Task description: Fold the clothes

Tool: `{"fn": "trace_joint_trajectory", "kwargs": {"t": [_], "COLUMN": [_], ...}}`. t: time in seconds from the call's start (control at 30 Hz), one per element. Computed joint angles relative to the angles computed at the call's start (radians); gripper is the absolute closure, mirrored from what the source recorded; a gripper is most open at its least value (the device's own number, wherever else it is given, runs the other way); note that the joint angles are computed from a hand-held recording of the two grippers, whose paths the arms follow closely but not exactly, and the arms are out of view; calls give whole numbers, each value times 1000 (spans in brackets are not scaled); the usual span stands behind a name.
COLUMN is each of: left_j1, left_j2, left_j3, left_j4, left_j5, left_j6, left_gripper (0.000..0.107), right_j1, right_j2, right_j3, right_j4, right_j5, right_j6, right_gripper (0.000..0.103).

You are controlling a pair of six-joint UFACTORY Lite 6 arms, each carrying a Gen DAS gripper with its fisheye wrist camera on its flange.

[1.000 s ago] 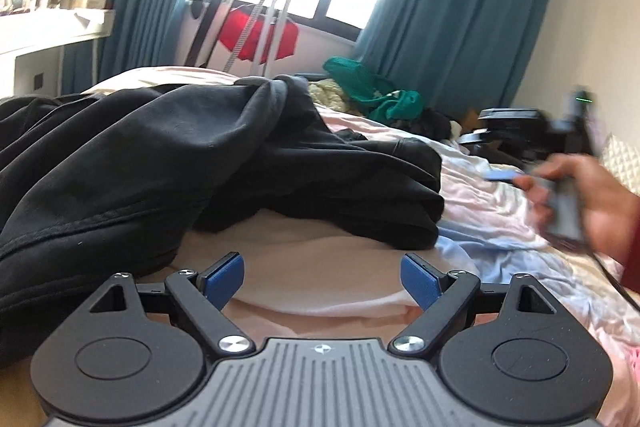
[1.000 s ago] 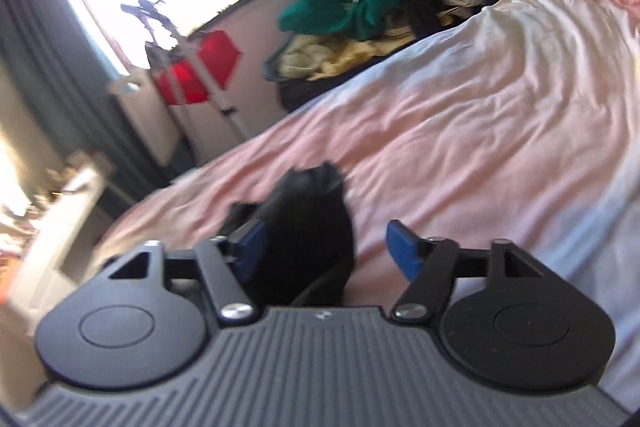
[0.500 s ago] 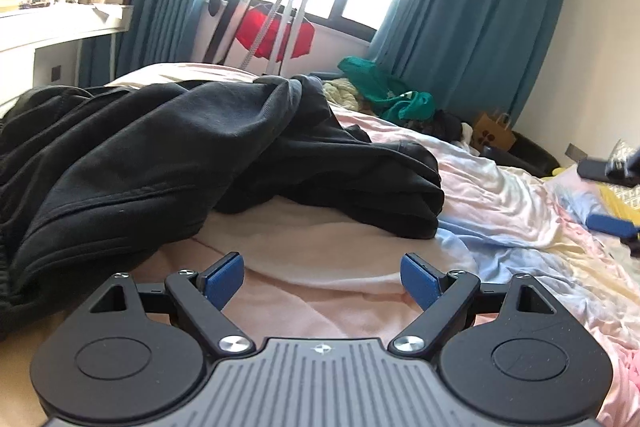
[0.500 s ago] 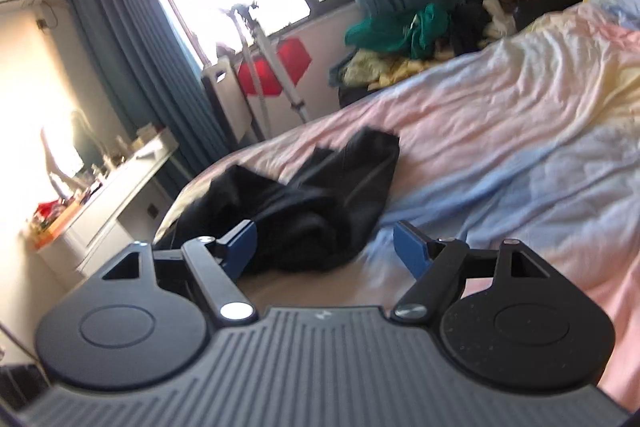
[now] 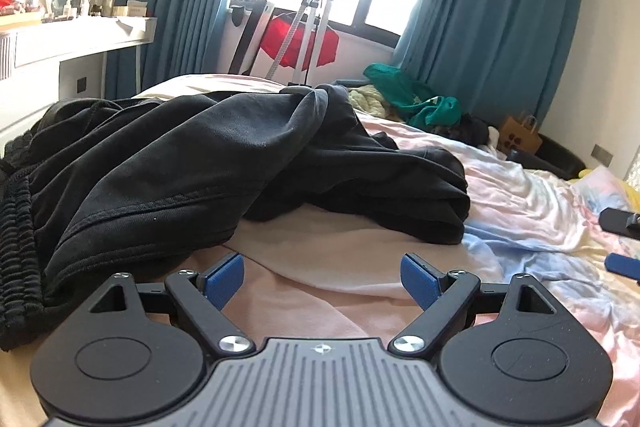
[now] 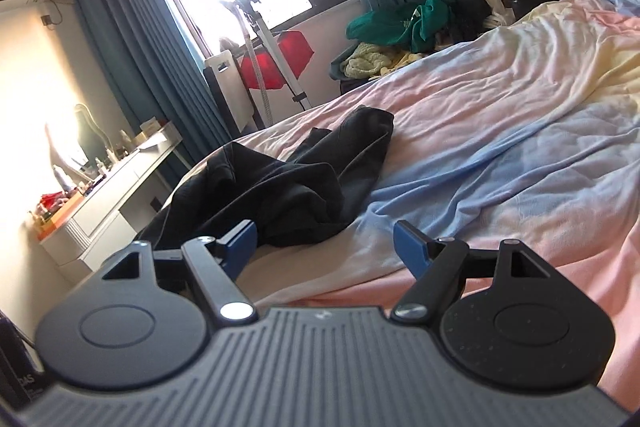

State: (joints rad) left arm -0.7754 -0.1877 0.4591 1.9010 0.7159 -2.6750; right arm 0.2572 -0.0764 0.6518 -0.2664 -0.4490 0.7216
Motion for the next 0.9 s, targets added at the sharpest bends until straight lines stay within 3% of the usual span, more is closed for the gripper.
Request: {"fn": "trace_joint_trajectory", "kwargs": {"t": [0.13, 0.43, 0.7, 0.77, 0.8, 0.9], "left_j1": [-29, 148, 390, 459, 489, 509], "left_j2": [41, 151, 456, 549, 598, 779], "left_j3": [31, 246, 726, 862, 933, 1173], "left_j4": [-62, -85, -126, -157, -187, -385], "left_j5": [37, -45, -163, -262, -312, -298], "left_j6": [67, 365, 538, 541, 555, 763], "left_gripper": [18, 13, 10, 10, 10, 11], "right_j1": [1, -27, -107, -119, -124, -129], "right_j2": [-15, 5, 63, 92, 110, 178], "right_j3": [-11, -2, 36, 53, 64, 112], "right_j4": [-10, -12, -158, -205, -225, -272], "right_j5": [-1, -24, -51, -56, -59, -61], "right_j6": [10, 3, 219, 267, 287, 330], "right_gripper": [26, 26, 25, 25, 25, 25]}}
